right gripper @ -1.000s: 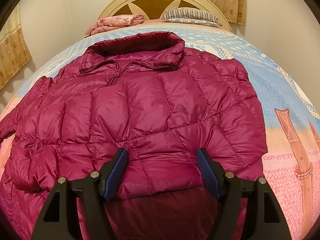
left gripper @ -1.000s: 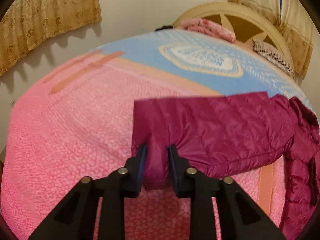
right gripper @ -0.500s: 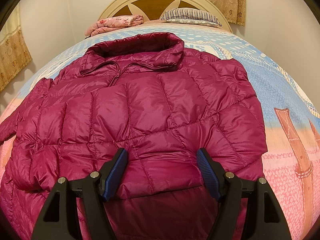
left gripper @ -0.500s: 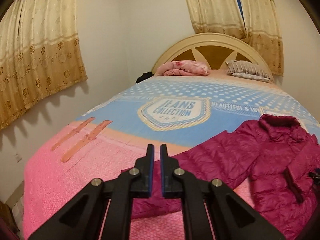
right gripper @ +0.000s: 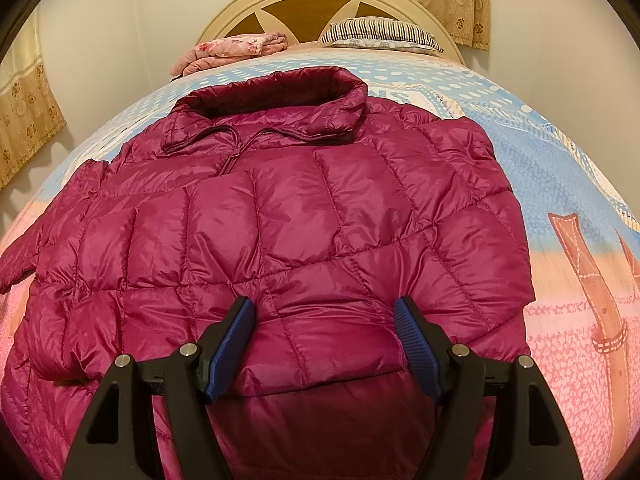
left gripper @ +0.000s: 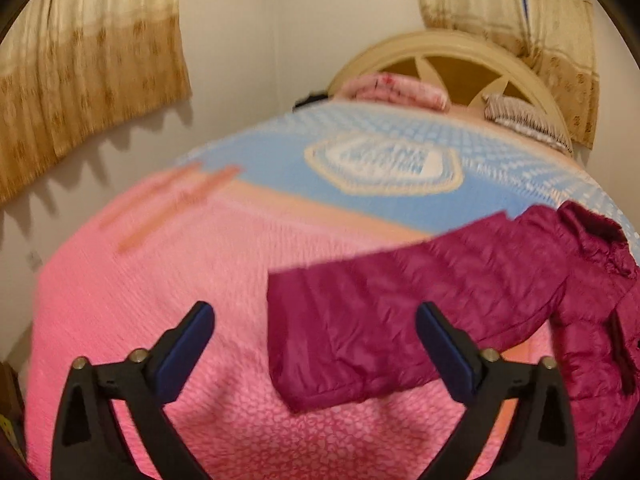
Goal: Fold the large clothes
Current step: 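Grasp the cuff of the other sleeve with the left tool, then fold the held sleeve across the jacket body with the left tool and release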
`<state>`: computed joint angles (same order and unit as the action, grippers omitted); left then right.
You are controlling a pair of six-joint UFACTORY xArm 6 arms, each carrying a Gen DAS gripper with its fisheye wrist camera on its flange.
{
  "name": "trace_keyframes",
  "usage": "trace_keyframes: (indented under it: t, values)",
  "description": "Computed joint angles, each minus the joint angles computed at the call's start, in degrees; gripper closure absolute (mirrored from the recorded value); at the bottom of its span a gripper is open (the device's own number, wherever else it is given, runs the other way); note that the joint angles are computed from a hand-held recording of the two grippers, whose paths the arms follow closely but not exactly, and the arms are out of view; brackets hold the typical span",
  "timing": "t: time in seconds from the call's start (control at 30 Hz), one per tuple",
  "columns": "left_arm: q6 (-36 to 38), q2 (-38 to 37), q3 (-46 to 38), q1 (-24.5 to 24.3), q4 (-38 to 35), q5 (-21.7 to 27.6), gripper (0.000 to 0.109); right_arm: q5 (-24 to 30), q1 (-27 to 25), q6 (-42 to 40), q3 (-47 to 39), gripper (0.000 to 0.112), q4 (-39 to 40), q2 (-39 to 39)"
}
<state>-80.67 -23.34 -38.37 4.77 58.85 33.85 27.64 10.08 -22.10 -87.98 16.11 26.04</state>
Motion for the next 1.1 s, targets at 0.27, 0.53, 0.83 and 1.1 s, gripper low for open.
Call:
trace_keyframes:
  t: [0.27,0.53,0.83,1.1]
  values:
    - [2.40,1.57,2.44,2.22,-3.64,-6.76,0.099,-0.04,0.03,0.06,-0.03,0.039,-0.13,0.04]
    - [-0.35,-6.26,-1.35,-8.00,6.98,4.76,0.101,-0.30,0.04,0.08,0.16,0.039,-0.22,0.03]
    - [2.28,-1.30,-13.93,-21.51,18.53,11.50,0.102,-0.30,0.04,0.07,0.13,0.039,-0.18,0.04]
    - [8.96,12.01,-25.08,-27.98,21.20,5.36,0.102,-0.37,0.00,-0.02,0.16,0.039,-0.09,0.06]
